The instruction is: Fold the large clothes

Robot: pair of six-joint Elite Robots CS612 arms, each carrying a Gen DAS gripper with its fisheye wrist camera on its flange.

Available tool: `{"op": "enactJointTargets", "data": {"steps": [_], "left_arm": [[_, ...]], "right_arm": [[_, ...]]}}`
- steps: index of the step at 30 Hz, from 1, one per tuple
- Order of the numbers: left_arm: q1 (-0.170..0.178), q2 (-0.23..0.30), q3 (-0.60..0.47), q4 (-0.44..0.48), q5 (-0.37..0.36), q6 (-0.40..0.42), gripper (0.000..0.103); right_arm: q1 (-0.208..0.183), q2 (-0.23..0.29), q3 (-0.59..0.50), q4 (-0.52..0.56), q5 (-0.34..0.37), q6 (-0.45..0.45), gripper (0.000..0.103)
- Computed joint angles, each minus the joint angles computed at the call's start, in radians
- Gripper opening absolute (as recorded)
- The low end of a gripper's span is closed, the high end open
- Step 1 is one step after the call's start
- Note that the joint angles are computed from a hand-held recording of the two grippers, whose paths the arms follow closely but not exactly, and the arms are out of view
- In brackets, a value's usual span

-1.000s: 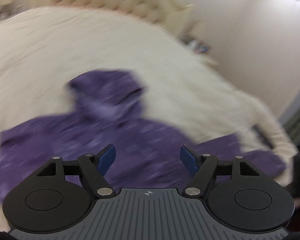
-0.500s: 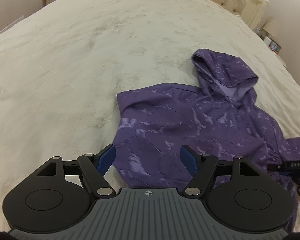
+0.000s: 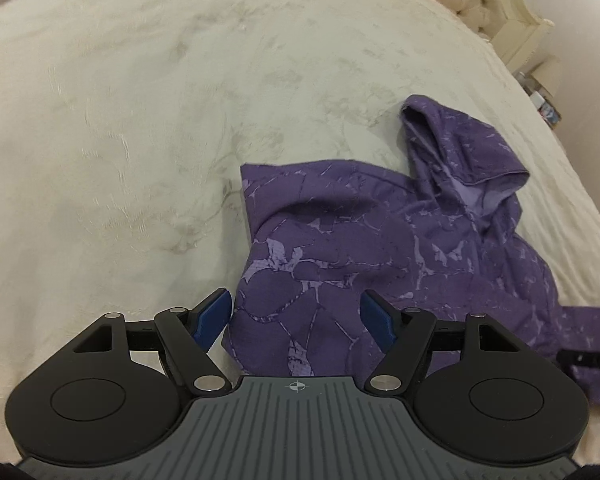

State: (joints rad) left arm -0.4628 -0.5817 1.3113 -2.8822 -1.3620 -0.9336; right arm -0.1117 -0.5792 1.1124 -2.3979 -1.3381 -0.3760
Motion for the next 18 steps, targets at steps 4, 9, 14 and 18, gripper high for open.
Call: {"op": "enactJointTargets", "data": {"steps": [4,9,14,18], "left_arm": [[0.014,0.016,0.009,-0.067,-0.048,-0.018,0.032],[0.001,0.005,0.042,-0.108,-0.02,0.027,0.005],[-0.017,-0.001,0.064,-0.123,0.013,-0.008,0.005],[-0.014,0.0,0.065,-0.135,0.008,-0.053,0.005]], "right_arm": [[0.012,-0.024,0.042,-0.089,0.013,0.009,0.062],[0.034,-0.041,0.037,-0.102,0.167,-0.095,0.062],[0.086,-0.02,-0.048,0.056,0.329,-0.28,0.062],[0.144,0.025,-0.149,0.213,0.387,-0.441,0.062]]}}
